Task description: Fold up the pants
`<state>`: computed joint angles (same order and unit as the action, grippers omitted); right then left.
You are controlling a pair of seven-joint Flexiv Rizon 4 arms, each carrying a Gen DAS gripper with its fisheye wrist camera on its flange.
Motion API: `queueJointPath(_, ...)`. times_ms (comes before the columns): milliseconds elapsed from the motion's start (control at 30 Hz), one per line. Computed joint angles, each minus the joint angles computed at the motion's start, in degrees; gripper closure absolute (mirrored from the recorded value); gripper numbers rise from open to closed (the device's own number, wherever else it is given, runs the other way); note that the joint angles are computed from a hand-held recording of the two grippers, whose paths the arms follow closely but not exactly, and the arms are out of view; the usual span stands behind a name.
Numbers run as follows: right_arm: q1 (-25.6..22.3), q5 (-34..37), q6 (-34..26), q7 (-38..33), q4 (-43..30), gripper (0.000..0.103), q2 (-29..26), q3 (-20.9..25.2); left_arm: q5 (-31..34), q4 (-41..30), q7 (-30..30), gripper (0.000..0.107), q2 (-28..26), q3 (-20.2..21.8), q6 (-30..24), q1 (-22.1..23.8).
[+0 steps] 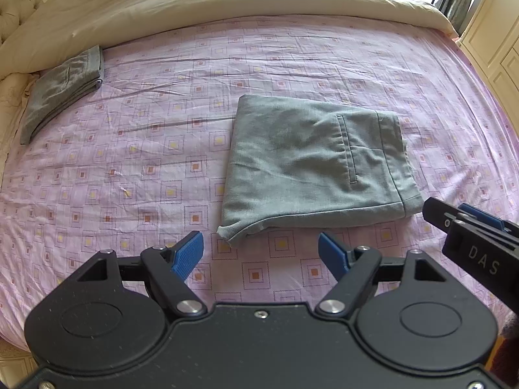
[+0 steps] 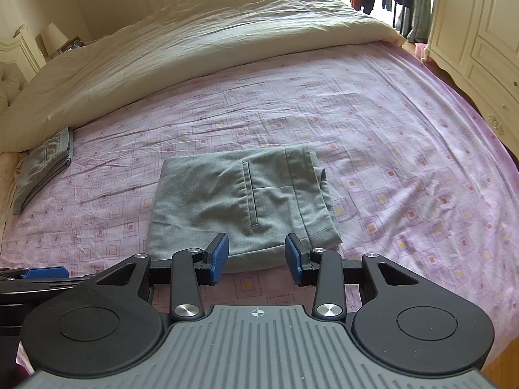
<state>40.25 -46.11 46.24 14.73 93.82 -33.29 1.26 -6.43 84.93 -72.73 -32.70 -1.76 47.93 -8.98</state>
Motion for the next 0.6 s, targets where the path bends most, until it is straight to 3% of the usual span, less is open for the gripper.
queueJointPath(600, 0.1, 0.4, 0.8, -0.7, -0.4, 0.066, -0.5, -0.1, 0.2, 0.3, 0.3, 0.027, 0.1, 0.0, 0.2, 0.0)
